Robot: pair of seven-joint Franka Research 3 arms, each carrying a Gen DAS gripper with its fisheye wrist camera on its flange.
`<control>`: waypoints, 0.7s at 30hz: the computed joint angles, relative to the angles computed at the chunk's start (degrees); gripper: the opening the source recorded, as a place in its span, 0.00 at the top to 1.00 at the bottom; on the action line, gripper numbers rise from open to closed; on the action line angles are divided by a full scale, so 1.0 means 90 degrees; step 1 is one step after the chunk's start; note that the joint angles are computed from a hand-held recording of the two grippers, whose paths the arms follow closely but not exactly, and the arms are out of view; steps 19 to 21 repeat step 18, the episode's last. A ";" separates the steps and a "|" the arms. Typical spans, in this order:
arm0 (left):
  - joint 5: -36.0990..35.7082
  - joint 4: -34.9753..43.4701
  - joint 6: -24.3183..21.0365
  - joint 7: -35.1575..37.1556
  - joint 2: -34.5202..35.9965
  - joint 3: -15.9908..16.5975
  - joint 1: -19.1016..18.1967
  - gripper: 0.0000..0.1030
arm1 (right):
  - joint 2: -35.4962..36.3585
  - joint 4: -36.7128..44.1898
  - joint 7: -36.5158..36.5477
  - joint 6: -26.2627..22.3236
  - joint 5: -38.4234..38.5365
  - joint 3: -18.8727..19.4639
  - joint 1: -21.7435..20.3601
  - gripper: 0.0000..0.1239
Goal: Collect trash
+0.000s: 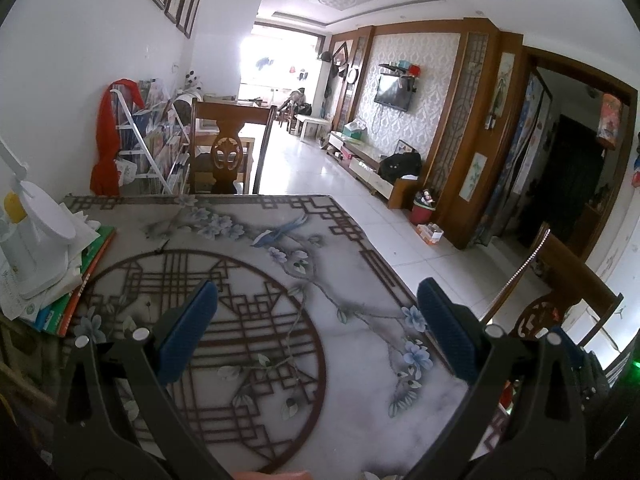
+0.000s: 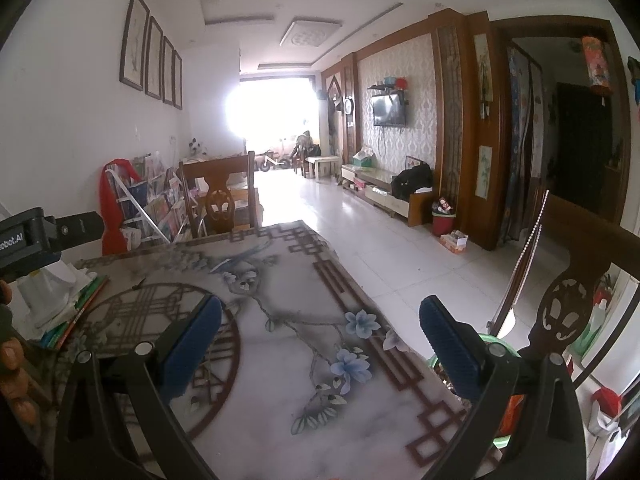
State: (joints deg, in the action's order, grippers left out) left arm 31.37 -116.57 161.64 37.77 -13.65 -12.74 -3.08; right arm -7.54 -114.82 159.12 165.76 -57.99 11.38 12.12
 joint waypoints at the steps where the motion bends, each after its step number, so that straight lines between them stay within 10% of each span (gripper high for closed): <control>1: 0.0003 -0.0009 -0.0004 0.0007 -0.0012 0.0004 -0.0001 0.05 | -0.0001 -0.0008 -0.0064 -0.0002 0.0080 -0.0013 0.0017 0.23; 10: -0.0375 -0.0111 -0.0091 0.0166 -0.0053 0.0083 -0.0086 0.05 | 0.0217 0.0033 -0.0673 0.0101 0.0579 -0.0118 0.0135 0.23; 17: -0.0444 -0.0237 -0.0422 0.0117 -0.0080 0.0145 -0.0067 0.05 | 0.1200 0.0434 -0.3721 -0.0390 0.3456 -0.0395 0.0695 0.23; 21: -0.0282 -0.0299 -0.0533 -0.0090 -0.0132 0.0068 0.0040 0.05 | 0.1407 0.0589 -0.3995 -0.0546 0.3728 -0.0421 0.0769 0.23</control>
